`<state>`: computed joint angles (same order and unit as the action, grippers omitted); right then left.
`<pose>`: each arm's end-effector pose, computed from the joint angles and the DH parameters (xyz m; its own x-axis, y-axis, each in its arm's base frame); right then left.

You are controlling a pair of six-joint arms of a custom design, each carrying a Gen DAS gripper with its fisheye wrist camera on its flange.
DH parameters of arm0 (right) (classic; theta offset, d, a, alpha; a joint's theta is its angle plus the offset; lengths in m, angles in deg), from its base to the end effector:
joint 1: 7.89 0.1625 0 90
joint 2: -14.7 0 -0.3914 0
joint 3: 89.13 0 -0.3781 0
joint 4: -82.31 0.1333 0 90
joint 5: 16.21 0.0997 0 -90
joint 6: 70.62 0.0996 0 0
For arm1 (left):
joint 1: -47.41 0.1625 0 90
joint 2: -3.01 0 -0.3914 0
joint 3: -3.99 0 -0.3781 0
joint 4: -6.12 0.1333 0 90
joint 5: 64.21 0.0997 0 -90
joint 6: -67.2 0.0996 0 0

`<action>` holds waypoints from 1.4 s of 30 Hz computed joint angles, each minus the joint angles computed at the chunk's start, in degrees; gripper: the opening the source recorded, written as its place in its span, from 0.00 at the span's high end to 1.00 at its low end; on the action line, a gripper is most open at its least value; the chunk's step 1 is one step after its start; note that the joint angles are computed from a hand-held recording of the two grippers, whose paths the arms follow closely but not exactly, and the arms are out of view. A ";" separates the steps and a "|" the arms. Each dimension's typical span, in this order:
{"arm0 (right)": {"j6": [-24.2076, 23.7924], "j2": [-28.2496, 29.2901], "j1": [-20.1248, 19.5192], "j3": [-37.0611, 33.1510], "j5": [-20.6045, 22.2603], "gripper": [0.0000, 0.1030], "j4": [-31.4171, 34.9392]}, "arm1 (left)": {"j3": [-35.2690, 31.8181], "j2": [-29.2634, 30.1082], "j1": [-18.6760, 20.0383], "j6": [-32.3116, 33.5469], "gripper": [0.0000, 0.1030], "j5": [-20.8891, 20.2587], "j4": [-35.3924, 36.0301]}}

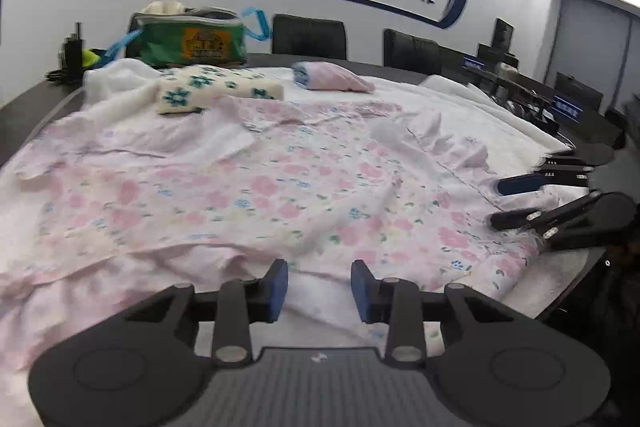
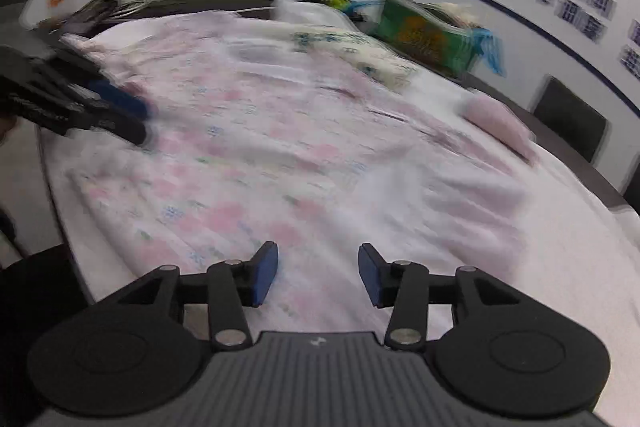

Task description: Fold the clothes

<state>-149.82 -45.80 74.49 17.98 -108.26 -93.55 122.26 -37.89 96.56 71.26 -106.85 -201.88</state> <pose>0.0500 -0.6046 0.2144 -0.2859 -0.7249 0.6267 -0.9508 0.2960 -0.0913 -0.1696 -0.5119 0.0635 -0.7885 0.1212 -0.6030 0.5536 0.5669 -0.6100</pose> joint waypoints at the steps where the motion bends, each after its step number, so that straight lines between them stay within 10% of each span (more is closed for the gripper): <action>1: 1.37 -1.28 -0.80 0.37 0.84 0.55 -0.06 | 0.98 -0.62 -0.39 -0.42 0.64 0.42 -0.79; 9: -7.27 -12.80 -8.39 6.87 16.03 0.39 2.18 | 4.64 -3.61 0.66 7.24 0.54 -16.95 -1.72; 16: -16.47 -12.79 -9.14 8.64 13.84 0.40 5.11 | 4.49 -2.71 -0.45 11.27 0.55 -12.90 2.72; 22: -16.11 -10.79 -9.23 6.75 12.17 0.48 7.04 | 3.92 -3.10 -0.11 11.95 0.94 -13.21 7.47; 26: -12.83 -11.01 -9.36 4.60 11.63 0.89 11.39 | 1.93 -5.23 0.74 9.63 0.99 -14.58 13.08; 28: -11.63 -11.05 -9.06 3.54 11.60 0.91 12.94 | 0.37 -6.29 1.03 8.80 1.00 -14.74 16.42; 38: -9.83 -3.69 -3.83 -12.43 13.23 0.92 21.49 | -23.41 -3.54 5.48 19.02 1.00 -11.22 35.70; 42: -6.64 5.61 -0.16 -23.46 6.31 0.91 21.23 | -36.75 3.85 9.18 18.12 0.93 -8.30 41.72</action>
<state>-156.46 -40.19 74.33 -5.48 -101.95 -72.32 85.52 -34.04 105.74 89.38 -115.15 -160.16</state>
